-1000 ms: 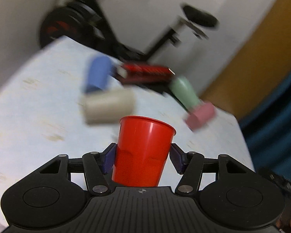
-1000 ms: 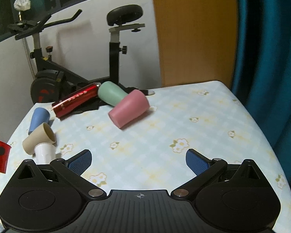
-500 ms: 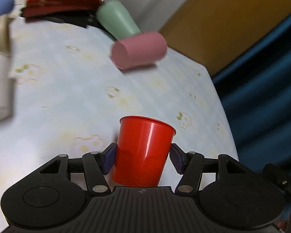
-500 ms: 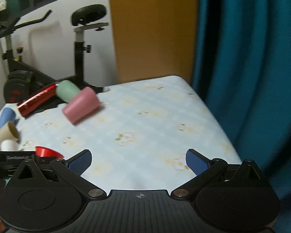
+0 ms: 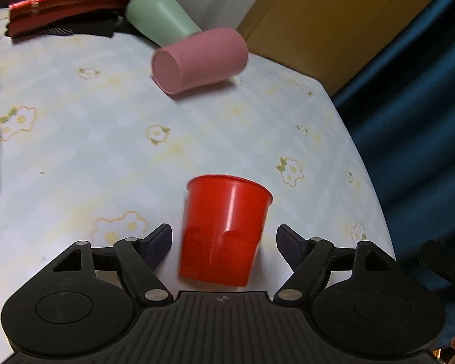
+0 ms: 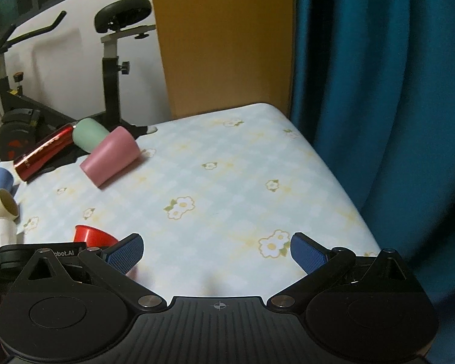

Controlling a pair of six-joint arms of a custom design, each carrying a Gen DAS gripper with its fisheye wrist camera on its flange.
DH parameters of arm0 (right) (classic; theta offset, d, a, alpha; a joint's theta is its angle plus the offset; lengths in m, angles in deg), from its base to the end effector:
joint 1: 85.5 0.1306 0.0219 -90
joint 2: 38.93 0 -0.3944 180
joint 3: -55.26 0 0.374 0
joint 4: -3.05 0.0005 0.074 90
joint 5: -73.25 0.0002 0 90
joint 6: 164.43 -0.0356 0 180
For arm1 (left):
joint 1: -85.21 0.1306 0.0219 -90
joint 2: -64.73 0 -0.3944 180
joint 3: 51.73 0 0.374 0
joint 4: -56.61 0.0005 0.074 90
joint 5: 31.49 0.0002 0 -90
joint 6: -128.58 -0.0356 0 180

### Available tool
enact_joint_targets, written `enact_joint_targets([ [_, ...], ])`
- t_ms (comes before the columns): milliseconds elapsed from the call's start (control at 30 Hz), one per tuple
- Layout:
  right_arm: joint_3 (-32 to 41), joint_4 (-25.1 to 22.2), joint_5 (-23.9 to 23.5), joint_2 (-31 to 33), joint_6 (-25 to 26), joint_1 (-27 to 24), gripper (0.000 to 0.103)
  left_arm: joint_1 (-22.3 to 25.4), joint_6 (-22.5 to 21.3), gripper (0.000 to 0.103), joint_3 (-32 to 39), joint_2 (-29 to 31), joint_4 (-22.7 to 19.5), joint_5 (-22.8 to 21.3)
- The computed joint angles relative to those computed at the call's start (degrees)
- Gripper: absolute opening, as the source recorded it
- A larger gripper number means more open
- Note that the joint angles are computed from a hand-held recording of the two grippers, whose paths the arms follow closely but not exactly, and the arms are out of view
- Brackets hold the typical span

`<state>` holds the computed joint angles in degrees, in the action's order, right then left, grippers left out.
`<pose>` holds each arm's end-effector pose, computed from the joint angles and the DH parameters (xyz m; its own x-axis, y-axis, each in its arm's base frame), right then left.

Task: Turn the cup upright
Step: 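Rotate the red cup rim-up, set it on the table, open the left gripper, then move the right gripper to the upright red cup and close on it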

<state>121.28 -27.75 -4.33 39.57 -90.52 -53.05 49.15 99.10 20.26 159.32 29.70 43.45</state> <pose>0.3314 0.2010 0.3615 -0.6645 -0.1018 -0.7404 -0.2162 0.9745 0.0601 0.3843 -0.2690 0.2975 -0.6786 -0.5457 -0.4916 -0.3226 0.8227 -0.4680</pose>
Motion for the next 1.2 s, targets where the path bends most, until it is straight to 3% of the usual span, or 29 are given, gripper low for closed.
enact_joint_targets([
  [133,0.3,0.0,-1.2,0.0,-0.4,0.5,0.103,-0.8,-1.2,0.079,-1.7,-4.2,-2.4,-3.0],
  [267,0.6,0.8,-2.8,0.2,0.2,1.5,0.103,-2.3,-2.4,0.080,-3.8,-9.5,-5.4,-9.7],
  [433,1.0,3.1,-5.8,0.5,0.6,2.8,0.103,-4.4,-1.4,0.081,-4.8,-15.5,-15.4,-21.5],
  [567,2.2,4.3,-6.0,2.1,1.5,4.1,0.103,-5.2,3.9,0.082,-5.8,-20.5,-25.2,-28.7],
  [733,5.0,2.9,-10.2,5.8,1.0,4.1,0.103,-7.5,12.1,0.083,-6.4,-24.6,-38.4,-36.4],
  [967,8.9,0.0,-15.0,12.5,-0.5,4.7,0.102,-9.8,27.4,0.084,-5.5,-27.3,-56.2,-38.7],
  [1033,10.2,-0.8,-15.3,14.5,-1.4,5.2,0.098,-10.0,31.1,0.084,-5.9,-28.2,-58.6,-38.3],
  [1200,12.7,-2.4,-14.7,18.2,-2.3,6.1,0.096,-10.0,34.7,0.084,-6.6,-29.2,-60.2,-37.4],
])
